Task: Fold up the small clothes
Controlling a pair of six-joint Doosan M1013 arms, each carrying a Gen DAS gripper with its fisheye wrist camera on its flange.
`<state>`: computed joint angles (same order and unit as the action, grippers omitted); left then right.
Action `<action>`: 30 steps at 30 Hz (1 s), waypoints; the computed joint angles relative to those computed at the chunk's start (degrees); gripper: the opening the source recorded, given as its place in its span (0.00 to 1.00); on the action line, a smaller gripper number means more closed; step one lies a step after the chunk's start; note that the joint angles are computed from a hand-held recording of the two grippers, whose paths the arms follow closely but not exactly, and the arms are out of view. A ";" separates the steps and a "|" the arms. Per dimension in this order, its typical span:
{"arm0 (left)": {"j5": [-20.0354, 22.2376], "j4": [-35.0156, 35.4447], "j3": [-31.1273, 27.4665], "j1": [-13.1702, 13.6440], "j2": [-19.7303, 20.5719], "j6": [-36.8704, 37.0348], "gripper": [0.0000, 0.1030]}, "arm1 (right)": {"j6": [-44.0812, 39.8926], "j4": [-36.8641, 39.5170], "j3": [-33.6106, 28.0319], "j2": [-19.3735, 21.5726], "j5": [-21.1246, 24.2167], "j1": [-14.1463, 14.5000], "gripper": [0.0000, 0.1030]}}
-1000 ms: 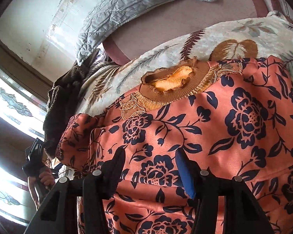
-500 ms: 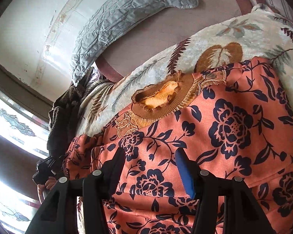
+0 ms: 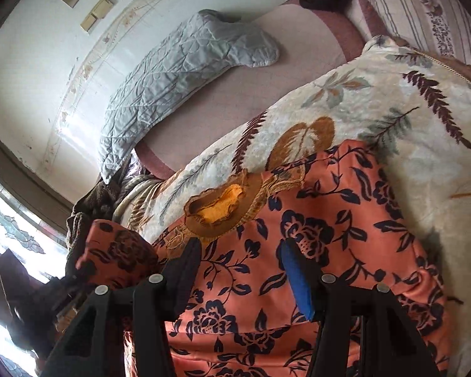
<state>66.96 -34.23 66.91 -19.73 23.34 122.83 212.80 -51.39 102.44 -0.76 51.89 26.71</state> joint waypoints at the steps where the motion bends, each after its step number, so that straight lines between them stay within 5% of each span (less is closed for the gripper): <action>1: 0.75 4.33 1.33 -1.55 -0.49 0.29 0.17 | 0.40 -0.08 0.26 -0.36 0.43 0.03 0.55; 3: 3.41 9.16 4.17 -2.65 -1.86 1.55 0.17 | 0.51 -0.15 0.71 -1.01 1.26 0.11 0.59; 6: 4.98 6.12 5.34 -0.14 -3.21 2.70 0.20 | 2.74 -1.77 1.50 -1.89 1.96 0.55 0.69; 8: 2.39 1.76 5.95 2.98 -4.33 2.00 0.50 | 2.60 -1.96 1.73 -2.21 1.11 0.56 0.71; 10: -5.33 1.24 7.43 5.29 -5.44 -2.33 0.68 | 1.07 -1.55 1.28 -1.78 0.86 0.76 0.71; 12: -12.42 9.05 7.28 5.51 -5.05 -11.11 0.68 | -2.92 -0.35 0.54 -1.03 -1.83 0.64 0.71; 16: -9.55 22.43 3.24 5.69 -0.25 -26.77 0.67 | -18.25 3.96 -4.50 3.01 -3.91 0.93 0.71; 19: -3.99 28.70 1.40 4.60 2.98 -30.74 0.59 | -31.36 8.44 -10.05 7.24 -4.15 0.90 0.71; 21: -5.87 31.33 2.01 3.81 2.58 -31.85 0.59 | -40.18 12.44 -14.21 10.45 -4.09 0.47 0.71; 26: -1.35 25.58 -1.40 5.59 4.47 -28.99 0.59 | -66.78 25.01 -27.27 20.24 2.58 -1.08 0.70; 30: 2.54 19.20 -3.72 7.62 5.55 -28.05 0.59 | -77.20 30.01 -33.92 25.89 7.80 -2.31 0.70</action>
